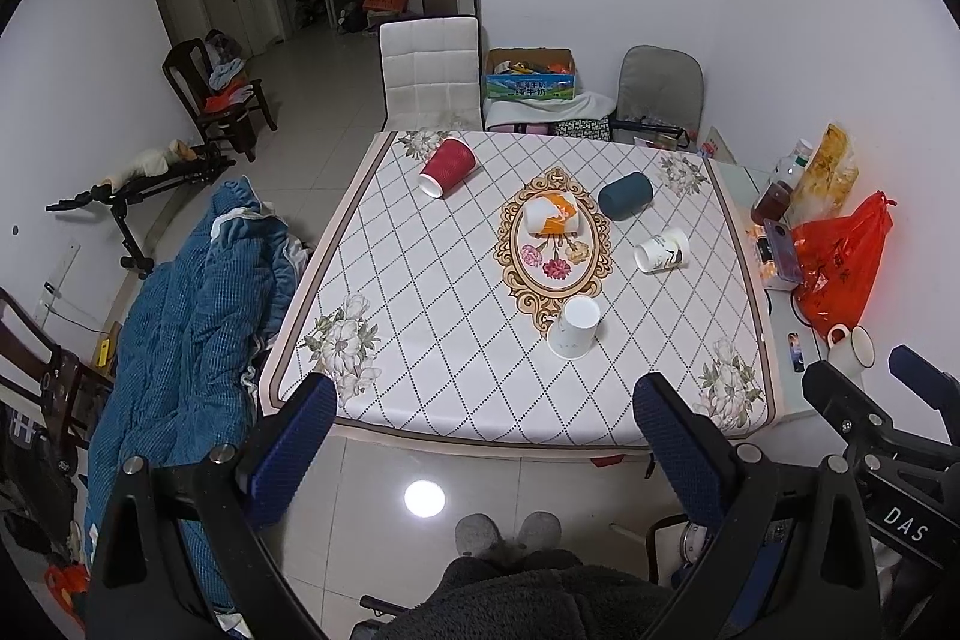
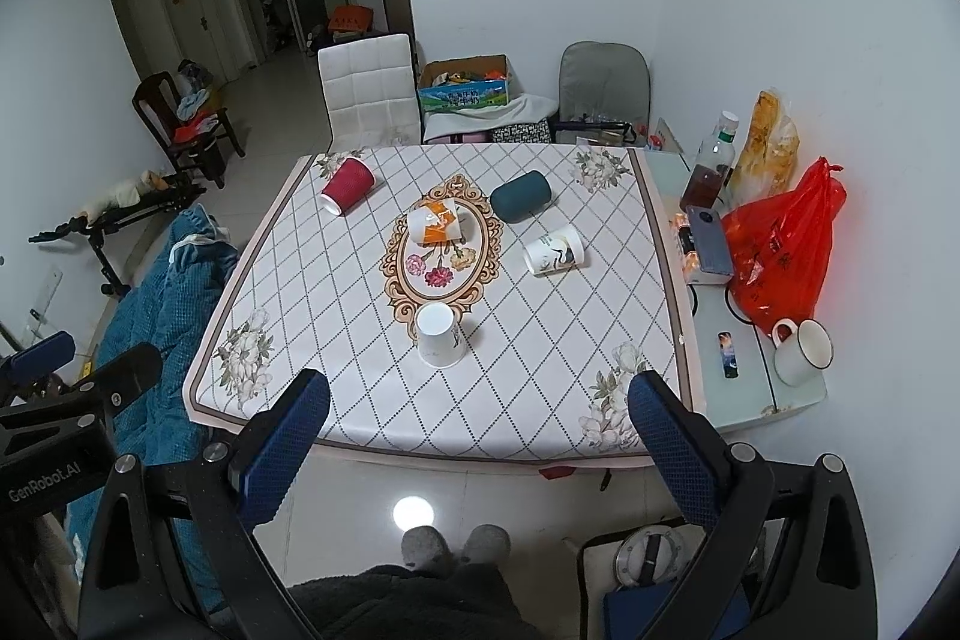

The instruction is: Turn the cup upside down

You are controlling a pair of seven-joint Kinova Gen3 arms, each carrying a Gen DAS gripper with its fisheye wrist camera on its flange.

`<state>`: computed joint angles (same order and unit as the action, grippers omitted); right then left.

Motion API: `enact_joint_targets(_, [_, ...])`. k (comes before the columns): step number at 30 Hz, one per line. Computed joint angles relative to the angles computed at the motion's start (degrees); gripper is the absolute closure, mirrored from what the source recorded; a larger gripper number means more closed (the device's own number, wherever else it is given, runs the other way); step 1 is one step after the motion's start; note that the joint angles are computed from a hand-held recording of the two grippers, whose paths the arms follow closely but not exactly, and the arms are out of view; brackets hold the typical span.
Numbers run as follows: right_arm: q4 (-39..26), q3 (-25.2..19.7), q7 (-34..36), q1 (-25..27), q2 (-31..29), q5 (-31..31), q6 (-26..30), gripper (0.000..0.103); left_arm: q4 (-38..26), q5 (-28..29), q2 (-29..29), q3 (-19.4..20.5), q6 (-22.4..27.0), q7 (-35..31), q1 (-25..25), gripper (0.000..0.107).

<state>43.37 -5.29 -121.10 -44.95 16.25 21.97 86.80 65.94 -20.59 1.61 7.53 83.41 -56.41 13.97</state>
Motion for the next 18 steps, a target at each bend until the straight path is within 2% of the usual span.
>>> enact_joint_targets(18, [-0.3, 0.4, -1.3, -0.2, 0.7, 0.0, 0.1, 0.002, -0.8, 0.1, 0.5, -0.2, 0.3, -0.1, 0.1, 0.006])
